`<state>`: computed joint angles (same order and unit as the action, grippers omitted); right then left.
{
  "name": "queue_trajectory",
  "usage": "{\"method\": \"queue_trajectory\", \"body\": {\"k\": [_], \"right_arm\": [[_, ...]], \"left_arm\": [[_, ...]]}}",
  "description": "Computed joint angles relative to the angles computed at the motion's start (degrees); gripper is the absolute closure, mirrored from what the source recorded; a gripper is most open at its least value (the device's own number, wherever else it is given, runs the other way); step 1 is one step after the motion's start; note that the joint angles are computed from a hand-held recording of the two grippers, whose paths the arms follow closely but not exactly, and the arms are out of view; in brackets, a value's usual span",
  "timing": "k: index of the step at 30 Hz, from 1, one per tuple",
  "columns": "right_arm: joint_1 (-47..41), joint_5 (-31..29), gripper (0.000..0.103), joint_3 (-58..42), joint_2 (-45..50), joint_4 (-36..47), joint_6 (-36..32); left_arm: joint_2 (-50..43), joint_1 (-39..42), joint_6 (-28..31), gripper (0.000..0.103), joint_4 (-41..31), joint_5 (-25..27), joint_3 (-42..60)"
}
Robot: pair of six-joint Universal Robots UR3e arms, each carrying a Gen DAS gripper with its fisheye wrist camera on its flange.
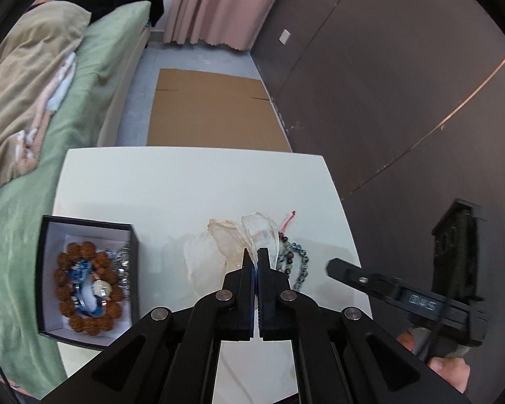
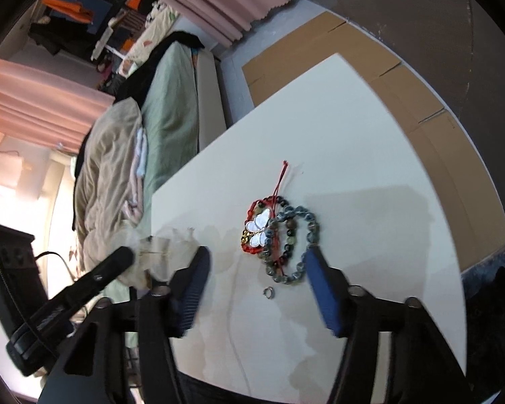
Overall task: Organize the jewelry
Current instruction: 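Close the left tool on the white cloth, then lift the white cloth toward the box with the left tool while the right grasps the grey bead bracelet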
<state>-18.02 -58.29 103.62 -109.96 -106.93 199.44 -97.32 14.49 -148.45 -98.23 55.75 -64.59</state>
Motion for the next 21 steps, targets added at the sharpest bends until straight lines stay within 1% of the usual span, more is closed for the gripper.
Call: {"method": "queue_trajectory", "body": {"k": [1, 3, 7, 12, 15, 17, 18, 19, 21], "right_arm": [[0.89, -0.54, 0.056, -0.24, 0.87, -0.67, 0.52], [3.54, -2.65, 0.061, -2.08, 4.7, -2.08, 2.06], [6.04, -4.85, 0.068, -4.1, 9.16, -3.37, 3.53], [8.5, -7.8, 0.068, -5.65, 13.1, -5.13, 5.53], [9.88, -9.99, 0.072, -6.67, 14.77, -5.19, 6.83], [10.42, -11.09, 0.073, -6.9, 15.82, -5.31, 7.77], [10.65, -11.63, 0.076, -6.77, 16.27, -5.65, 8.09], [10.94, -11.93, 0.082, -6.9, 16.79, -5.77, 8.46], [10.67, -12.47, 0.091, -6.03, 16.1, -6.45, 9.56]], "left_arm": [[0.08, 0.55, 0.34, 0.103, -0.47, -0.13, 0.15], [0.23, 1.94, 1.07, 0.103, -1.4, -0.35, 0.53], [0.23, 4.63, 2.57, 0.103, -3.19, -0.96, 1.63], [0.59, 8.36, 4.8, 0.103, -5.3, -1.97, 2.54], [0.69, 10.57, 6.12, 0.103, -6.9, -2.68, 3.41], [0.47, 11.75, 6.78, 0.103, -7.97, -2.96, 4.23], [0.4, 12.42, 7.11, 0.103, -8.56, -3.15, 4.65], [0.32, 12.84, 7.36, 0.103, -8.96, -3.24, 4.99], [0.1, 14.04, 8.09, 0.103, -10.09, -3.52, 5.83]]}}
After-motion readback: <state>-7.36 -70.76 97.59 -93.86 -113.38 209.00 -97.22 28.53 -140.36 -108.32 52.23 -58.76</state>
